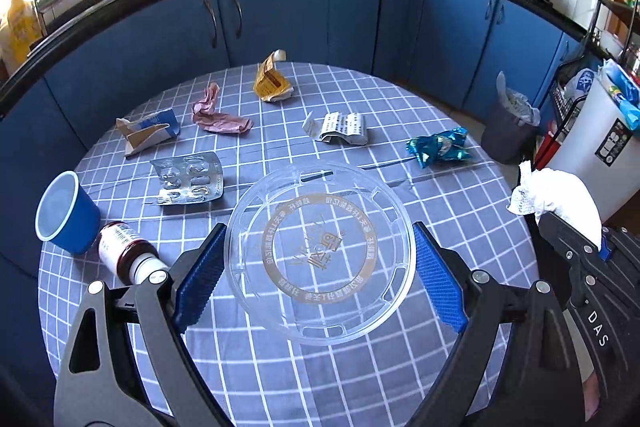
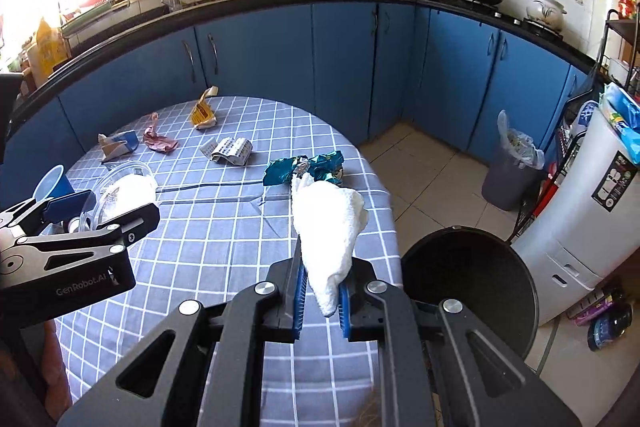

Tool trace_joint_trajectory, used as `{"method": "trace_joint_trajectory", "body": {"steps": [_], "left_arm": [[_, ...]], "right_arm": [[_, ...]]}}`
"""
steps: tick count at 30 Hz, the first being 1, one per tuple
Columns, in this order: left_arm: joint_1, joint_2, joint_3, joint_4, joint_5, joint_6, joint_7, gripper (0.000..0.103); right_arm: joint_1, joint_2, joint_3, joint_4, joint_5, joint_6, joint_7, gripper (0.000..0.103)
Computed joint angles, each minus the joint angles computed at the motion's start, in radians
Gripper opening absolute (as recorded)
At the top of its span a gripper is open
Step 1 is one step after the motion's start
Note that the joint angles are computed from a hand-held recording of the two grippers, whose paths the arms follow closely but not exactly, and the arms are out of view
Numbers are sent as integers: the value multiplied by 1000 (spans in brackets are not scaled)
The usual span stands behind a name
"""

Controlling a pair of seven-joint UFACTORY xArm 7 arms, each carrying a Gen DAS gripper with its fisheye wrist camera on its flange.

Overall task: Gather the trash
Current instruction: 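Carry the tissue over the bin and open the right tool to drop it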

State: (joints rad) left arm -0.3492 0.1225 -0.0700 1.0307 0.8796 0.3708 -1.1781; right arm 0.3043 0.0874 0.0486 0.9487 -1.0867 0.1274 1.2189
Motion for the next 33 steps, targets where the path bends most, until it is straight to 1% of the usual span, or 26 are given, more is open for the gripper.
{"method": "trace_joint_trajectory", "body": {"steps": [5, 11, 16, 24, 30, 33], "left_arm": [[-11, -28, -16, -12, 18, 12, -22, 88], [-27, -41, -45, -7, 46, 31, -39, 88], [-49, -23, -59, 22, 45, 51, -28, 88], [-102, 29, -58, 89, 48, 80, -14, 88], [-142, 71, -47, 140, 37, 100, 8, 88], [-162, 99, -39, 172, 27, 109, 22, 88]], "right_arm": [[-19, -52, 10, -41, -33, -2, 37, 13], [-73, -100, 38, -82, -71, -9, 78, 13], [-121, -127, 52, -112, -67, -19, 80, 13], [-189, -152, 62, -139, -119, -27, 123, 13], [-227, -148, 52, -148, -101, -41, 115, 13], [-247, -149, 45, -154, -113, -52, 127, 13]]}}
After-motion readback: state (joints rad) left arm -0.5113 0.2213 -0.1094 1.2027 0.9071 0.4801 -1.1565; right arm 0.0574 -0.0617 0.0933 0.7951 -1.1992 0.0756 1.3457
